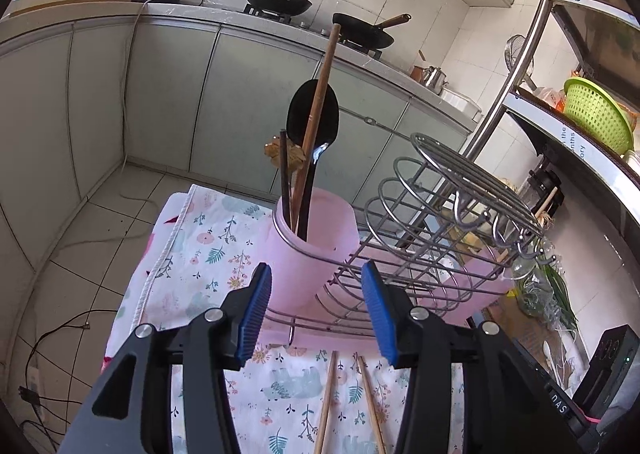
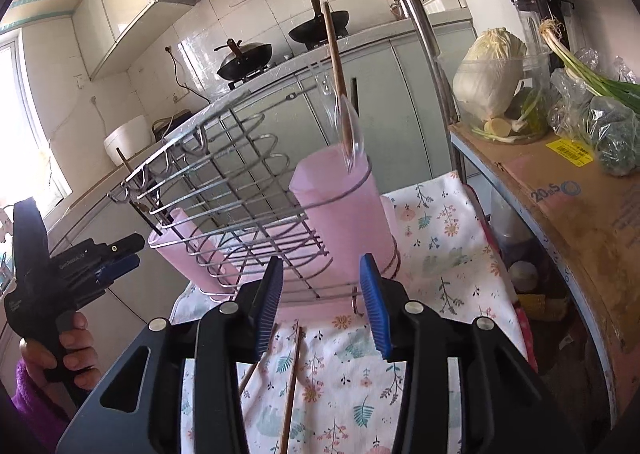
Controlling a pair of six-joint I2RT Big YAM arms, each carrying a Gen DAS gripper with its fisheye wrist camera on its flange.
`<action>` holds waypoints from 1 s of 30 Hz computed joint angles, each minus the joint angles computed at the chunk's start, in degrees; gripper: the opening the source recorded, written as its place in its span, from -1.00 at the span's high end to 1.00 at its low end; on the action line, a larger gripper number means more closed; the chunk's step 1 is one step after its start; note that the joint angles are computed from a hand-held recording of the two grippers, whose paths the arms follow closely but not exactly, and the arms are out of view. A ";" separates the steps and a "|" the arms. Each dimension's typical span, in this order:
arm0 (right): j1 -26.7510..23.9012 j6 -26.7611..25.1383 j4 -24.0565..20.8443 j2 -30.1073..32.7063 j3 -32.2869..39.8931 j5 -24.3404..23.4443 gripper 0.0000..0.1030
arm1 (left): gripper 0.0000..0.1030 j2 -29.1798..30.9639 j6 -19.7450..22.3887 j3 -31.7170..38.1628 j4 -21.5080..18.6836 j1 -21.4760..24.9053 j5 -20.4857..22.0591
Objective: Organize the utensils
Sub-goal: 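Move both tools back down toward the remaining wooden chopsticks on the cloth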
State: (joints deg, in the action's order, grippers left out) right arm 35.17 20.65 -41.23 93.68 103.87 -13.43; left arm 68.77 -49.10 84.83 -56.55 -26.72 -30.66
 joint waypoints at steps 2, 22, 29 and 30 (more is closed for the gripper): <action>0.19 0.54 -0.68 -0.31 -0.81 0.12 0.21 | 0.11 -0.09 -0.19 -0.05 -0.97 -0.74 -0.08; 0.95 0.01 -13.82 0.32 -0.09 -3.94 0.21 | 0.11 1.10 -0.36 0.58 -8.01 -7.01 2.01; 1.89 -1.66 -18.19 0.53 0.76 -4.41 0.21 | 0.11 1.24 0.13 0.63 -8.94 -8.38 3.01; 2.03 -1.85 -18.87 0.63 0.95 -4.58 0.21 | 0.11 1.29 0.18 0.57 -9.07 -8.39 3.59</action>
State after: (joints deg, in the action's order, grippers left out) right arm 37.20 18.80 -60.09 94.30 104.82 -18.01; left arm 70.06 -48.91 85.41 -65.62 -35.10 -27.07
